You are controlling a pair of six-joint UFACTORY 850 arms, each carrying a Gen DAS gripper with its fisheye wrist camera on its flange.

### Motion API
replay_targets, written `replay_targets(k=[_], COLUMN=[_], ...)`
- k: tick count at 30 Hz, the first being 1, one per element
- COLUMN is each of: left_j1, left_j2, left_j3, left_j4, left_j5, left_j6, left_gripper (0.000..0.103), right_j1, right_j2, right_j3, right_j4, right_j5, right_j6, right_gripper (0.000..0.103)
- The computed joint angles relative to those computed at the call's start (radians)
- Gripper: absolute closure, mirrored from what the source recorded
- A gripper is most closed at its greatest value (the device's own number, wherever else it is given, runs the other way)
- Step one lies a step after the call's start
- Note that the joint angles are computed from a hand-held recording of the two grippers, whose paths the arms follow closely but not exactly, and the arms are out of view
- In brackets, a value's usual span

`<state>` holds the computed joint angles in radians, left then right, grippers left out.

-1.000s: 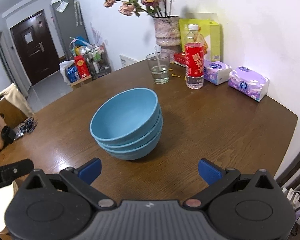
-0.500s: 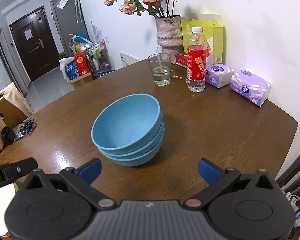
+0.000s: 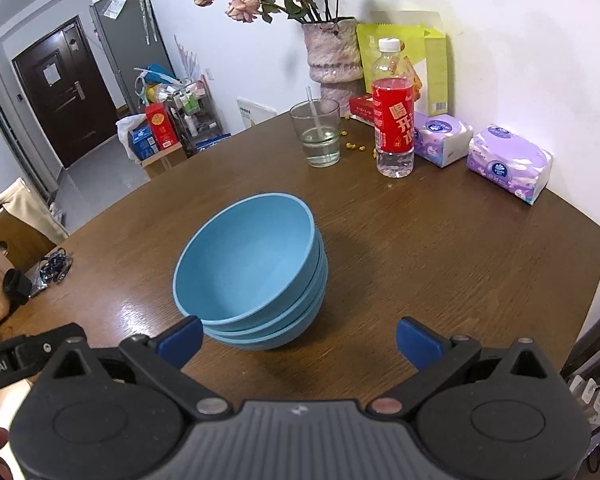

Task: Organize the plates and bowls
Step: 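Open both grippers and move them back to the stacked blue bowls, then close both grippers on the rim of the stacked blue bowls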

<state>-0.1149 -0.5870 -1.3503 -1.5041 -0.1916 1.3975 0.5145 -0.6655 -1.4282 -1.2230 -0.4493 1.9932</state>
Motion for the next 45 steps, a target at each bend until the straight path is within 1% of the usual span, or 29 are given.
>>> replay_targets(k=[5,13,18,27,31,33,36,39,40,45], left_j1=[-0.011,-0.030,-0.043,-0.061,-0.068,-0.068,-0.071,-0.075,-0.076,-0.079], left_j2=[-0.026,-0.079,-0.119,-0.190,-0.234,-0.258,-0.292,-0.327,-0.340,-0.406], left_j3=[-0.035,-0.111,-0.171,-0.278,-0.343,-0.377,-0.424,-0.473,-0.492,-0.581], left_j4=[0.138,0.440,0.616,0.889,0.977,1.002,1.050,1.092,1.103,1.126], left_j5=[0.013,0.011,-0.001,-0.035,-0.067,-0.090,-0.116,-0.143,-0.155,-0.215], left_j6=[-0.145,-0.458,-0.643,-0.938,-1.049,-1.088,-1.150,-1.205,-1.222,-1.269], left_gripper=[0.000,0.000,0.000,0.000,0.000,0.000,0.000,0.000,0.000,0.000], right_j1=[-0.018,-0.052,-0.074,-0.105,-0.122,-0.128,-0.139,-0.146,-0.149,-0.163], right_j2=[-0.020,-0.054,-0.080,-0.134,-0.166,-0.189,-0.215,-0.245,-0.256,-0.302], right_j3=[-0.026,-0.073,-0.111,-0.192,-0.235,-0.267,-0.299,-0.342,-0.356,-0.413], right_j4=[0.070,0.174,0.244,0.362,0.437,0.496,0.555,0.616,0.644,0.756], right_j5=[0.005,0.024,0.038,0.049,0.050,0.035,0.037,0.025,0.023,0.006], right_j6=[-0.068,-0.175,-0.251,-0.393,-0.474,-0.537,-0.604,-0.681,-0.710,-0.821], right_gripper=[0.000,0.000,0.000,0.000,0.000,0.000,0.000,0.004,0.006,0.009])
